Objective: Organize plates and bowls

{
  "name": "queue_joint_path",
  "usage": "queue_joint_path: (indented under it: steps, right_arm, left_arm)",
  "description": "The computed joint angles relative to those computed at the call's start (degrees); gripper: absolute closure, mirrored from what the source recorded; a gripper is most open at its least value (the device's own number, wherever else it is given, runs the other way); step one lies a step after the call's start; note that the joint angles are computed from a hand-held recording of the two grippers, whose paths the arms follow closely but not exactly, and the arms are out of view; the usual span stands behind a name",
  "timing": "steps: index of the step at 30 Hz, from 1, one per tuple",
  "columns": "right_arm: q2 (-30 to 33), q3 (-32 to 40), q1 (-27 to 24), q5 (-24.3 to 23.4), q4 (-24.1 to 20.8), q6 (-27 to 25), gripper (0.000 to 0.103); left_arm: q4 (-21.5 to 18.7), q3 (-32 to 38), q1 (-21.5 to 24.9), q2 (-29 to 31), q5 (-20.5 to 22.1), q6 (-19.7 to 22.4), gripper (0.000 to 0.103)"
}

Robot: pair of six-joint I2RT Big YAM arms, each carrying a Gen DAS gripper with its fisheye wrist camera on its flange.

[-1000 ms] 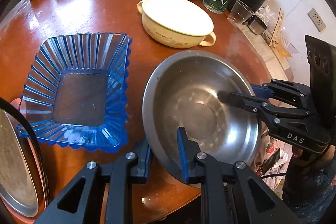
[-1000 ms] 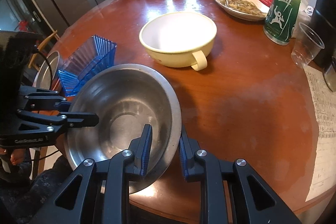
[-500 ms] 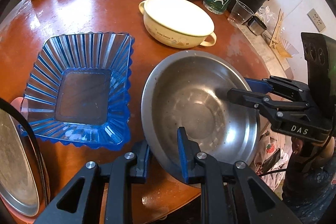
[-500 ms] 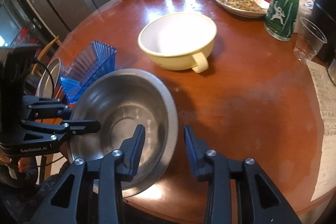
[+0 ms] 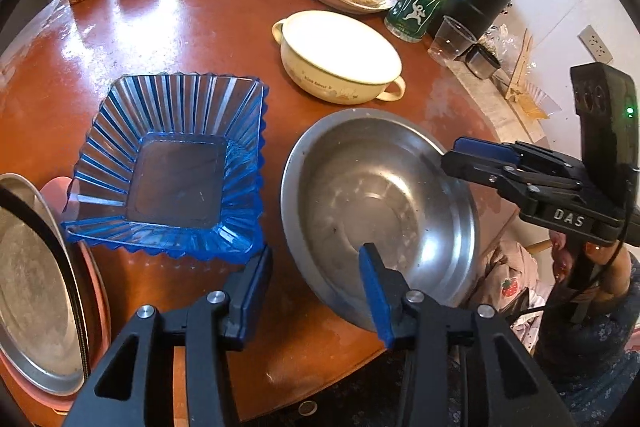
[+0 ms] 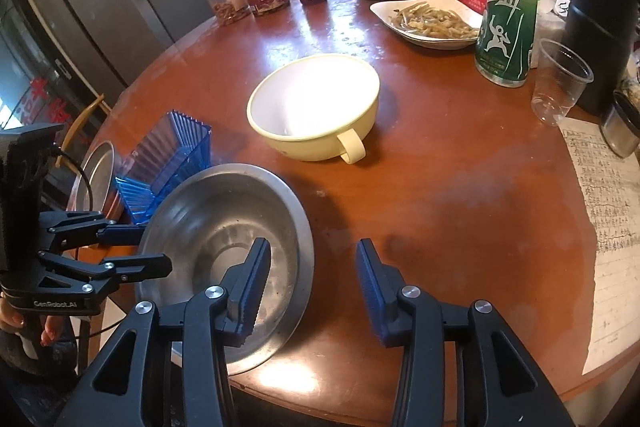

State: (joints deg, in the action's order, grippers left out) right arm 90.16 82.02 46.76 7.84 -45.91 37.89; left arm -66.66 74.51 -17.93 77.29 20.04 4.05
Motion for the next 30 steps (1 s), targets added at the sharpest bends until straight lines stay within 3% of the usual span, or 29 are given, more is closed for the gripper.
queue_joint_path:
  steps: [11, 19, 23, 26, 30]
  right_arm:
    - [0.07, 2.42, 1.35, 1.70, -0.15, -1.32, 0.056]
    - [2.12, 6.29, 2.49, 1.85, -0.69, -2.62, 0.056]
    - [3.64, 9.05, 3.21, 1.85, -1.33, -3.48, 0.055]
    - [4.60, 10.93, 3.70, 2.12, -1.81, -3.99, 0.048]
    - [6.19, 13.78, 4.13, 1.88, -2.03, -4.89, 0.047]
  left_arm:
    - [-1.17, 0.54, 3.71, -3.52, 3.96, 1.00, 0.057]
    - [-0.97, 2.44, 6.66, -4.30, 3.00, 1.29, 0.056]
    - [-0.98, 3.52, 8.10, -3.96, 2.64, 1.47, 0.047]
    - [-1.04, 5.00, 9.50, -3.27, 2.05, 1.70, 0.047]
    - [-0.33, 7.18, 10.69, -2.01, 0.55, 1.43, 0.047]
